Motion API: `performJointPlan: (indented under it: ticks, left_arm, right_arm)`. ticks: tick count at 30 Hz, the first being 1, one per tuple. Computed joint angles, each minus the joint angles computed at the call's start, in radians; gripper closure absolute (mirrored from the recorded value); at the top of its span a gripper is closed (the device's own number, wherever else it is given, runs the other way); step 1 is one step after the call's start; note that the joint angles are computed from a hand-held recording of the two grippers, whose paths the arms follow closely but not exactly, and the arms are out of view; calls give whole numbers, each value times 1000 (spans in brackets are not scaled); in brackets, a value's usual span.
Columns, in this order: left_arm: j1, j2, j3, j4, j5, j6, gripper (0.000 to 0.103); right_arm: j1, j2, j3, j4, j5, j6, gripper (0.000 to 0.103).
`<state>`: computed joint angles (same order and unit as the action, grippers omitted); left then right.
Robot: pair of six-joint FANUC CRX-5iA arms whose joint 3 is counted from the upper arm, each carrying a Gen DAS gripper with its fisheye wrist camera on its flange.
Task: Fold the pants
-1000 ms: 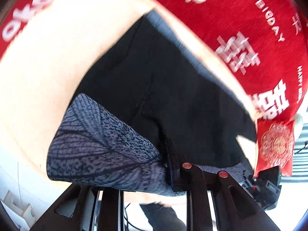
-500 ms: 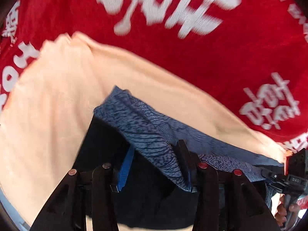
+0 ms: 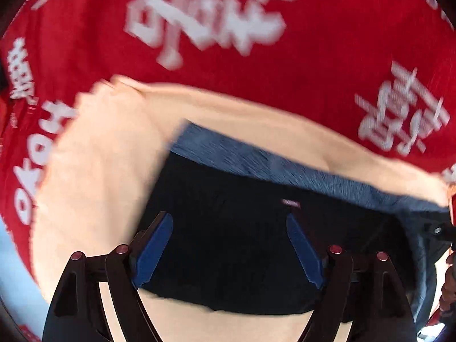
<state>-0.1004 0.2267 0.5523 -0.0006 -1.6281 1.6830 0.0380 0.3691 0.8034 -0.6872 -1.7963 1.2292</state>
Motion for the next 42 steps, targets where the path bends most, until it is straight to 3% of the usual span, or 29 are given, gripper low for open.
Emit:
performJointPlan:
  ticks: [3, 5, 8, 10, 12, 14, 18, 22, 33, 39, 42]
  left_arm:
    - [-80, 33, -13, -122, -3, 60, 20]
    - [-123, 26, -23, -194, 37, 63, 11]
    - [-125, 46, -2, -188, 16, 45, 2]
    - [-133, 67, 30, -201, -16, 34, 2]
    - [-136, 96, 82, -202, -67, 38, 2]
    - [-135, 112, 124, -177, -108, 50, 2]
    - [-176, 87, 140, -140, -129, 34, 2]
    - [-255, 75, 157, -81, -162, -7, 2]
    - [-481, 79, 109, 158, -90, -41, 2]
    - [-536, 99, 76, 259, -54, -57, 2]
    - [-549, 102, 44, 277, -50, -65, 2]
  right_arm:
    - [72, 31, -15, 168, 40, 69, 51]
    - [60, 44, -14, 170, 58, 56, 59]
    - [19, 15, -46, 135, 125, 12, 59]
    - [8, -19, -72, 156, 165, 5, 57]
    - [-14, -40, -69, 159, 161, -26, 47]
    - [-63, -89, -102, 112, 166, -40, 38]
    - [-133, -201, -198, 108, 125, -44, 36]
    - [-209, -380, -359, 130, 84, -105, 36]
    - [-487, -821, -716, 220, -58, -335, 36]
    - [-659, -904, -798, 232, -113, -305, 36]
    - [-758, -901, -820, 172, -123, -246, 36]
